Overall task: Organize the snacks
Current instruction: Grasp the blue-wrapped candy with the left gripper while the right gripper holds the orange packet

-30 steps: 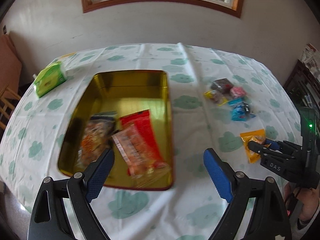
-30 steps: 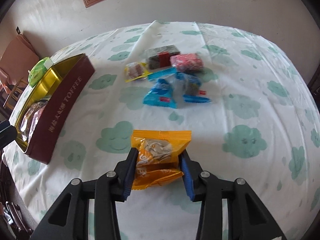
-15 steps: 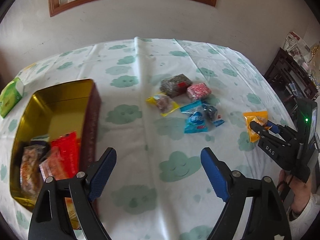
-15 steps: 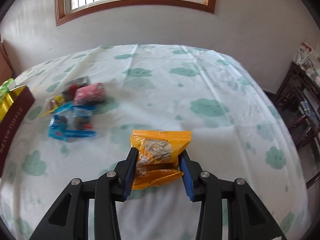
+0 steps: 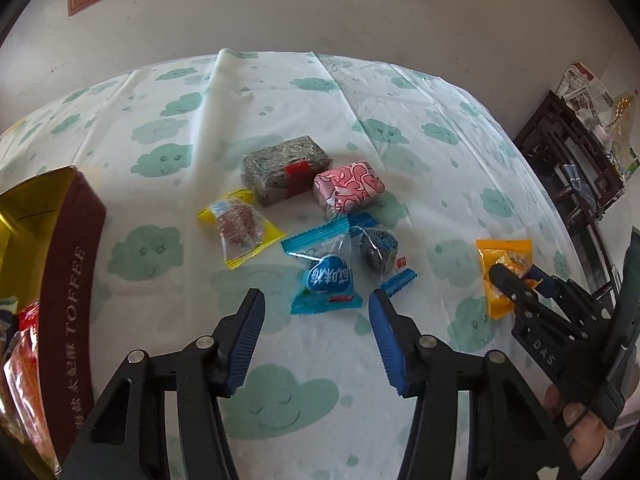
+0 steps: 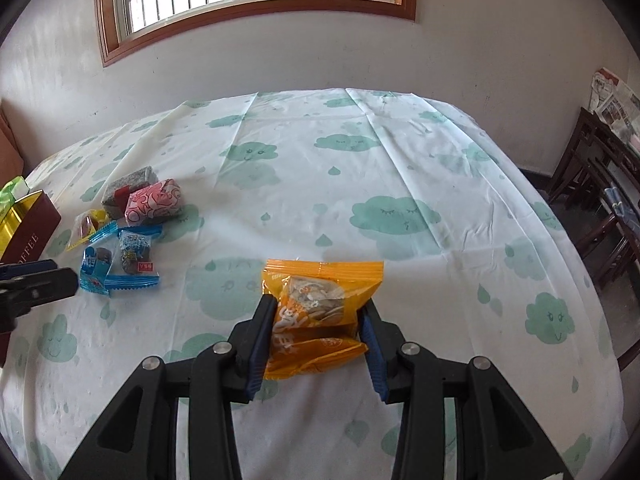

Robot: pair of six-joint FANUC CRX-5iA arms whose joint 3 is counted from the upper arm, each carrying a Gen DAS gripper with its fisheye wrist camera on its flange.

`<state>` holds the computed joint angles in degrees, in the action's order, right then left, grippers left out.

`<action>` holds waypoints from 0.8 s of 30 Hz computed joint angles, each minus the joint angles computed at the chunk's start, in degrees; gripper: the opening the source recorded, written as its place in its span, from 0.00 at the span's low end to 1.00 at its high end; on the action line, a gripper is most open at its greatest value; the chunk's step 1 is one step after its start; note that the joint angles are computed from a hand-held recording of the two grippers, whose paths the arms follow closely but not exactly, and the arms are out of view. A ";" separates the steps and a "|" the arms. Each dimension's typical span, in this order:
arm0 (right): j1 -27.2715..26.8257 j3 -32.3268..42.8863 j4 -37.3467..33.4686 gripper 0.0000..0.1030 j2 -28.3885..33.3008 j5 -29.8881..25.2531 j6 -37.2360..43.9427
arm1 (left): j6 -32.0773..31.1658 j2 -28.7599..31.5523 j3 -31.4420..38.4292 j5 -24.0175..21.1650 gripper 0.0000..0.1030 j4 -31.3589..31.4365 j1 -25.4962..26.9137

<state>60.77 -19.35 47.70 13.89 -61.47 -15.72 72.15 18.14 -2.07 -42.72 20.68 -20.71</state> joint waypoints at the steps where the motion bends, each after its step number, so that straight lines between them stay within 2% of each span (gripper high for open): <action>1: -0.08 -0.16 0.01 0.41 -0.12 0.32 -0.11 | 0.25 0.44 0.54 -0.19 0.47 -0.21 -0.17; 6: -0.40 -0.60 -0.16 0.42 -0.46 1.70 -0.28 | 1.21 2.54 3.00 -0.17 0.47 -1.67 -1.22; 10: -0.46 -0.90 -0.21 0.42 -0.72 2.28 -0.59 | 1.09 3.67 3.82 -0.04 0.34 -1.05 -1.32; 12: -0.45 -0.91 -0.21 0.42 -0.72 2.32 -0.63 | 1.23 3.92 4.16 -0.21 0.33 -1.55 -1.41; 14: -0.42 -0.93 -0.23 0.42 -0.74 2.24 -0.60 | 0.69 3.96 3.97 -0.04 0.28 -1.61 -1.42; 19: -0.41 -0.89 -0.24 0.42 -0.70 2.22 -0.60 | -1.60 3.36 2.40 0.18 0.24 1.12 -0.73; 24: -0.42 -0.87 -0.25 0.42 -0.69 2.19 -0.55 | -1.80 2.00 1.22 -0.31 0.23 0.13 -0.50</action>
<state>60.35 -20.22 47.45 13.20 -59.28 -16.27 70.34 20.13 -0.85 -43.03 20.81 -21.22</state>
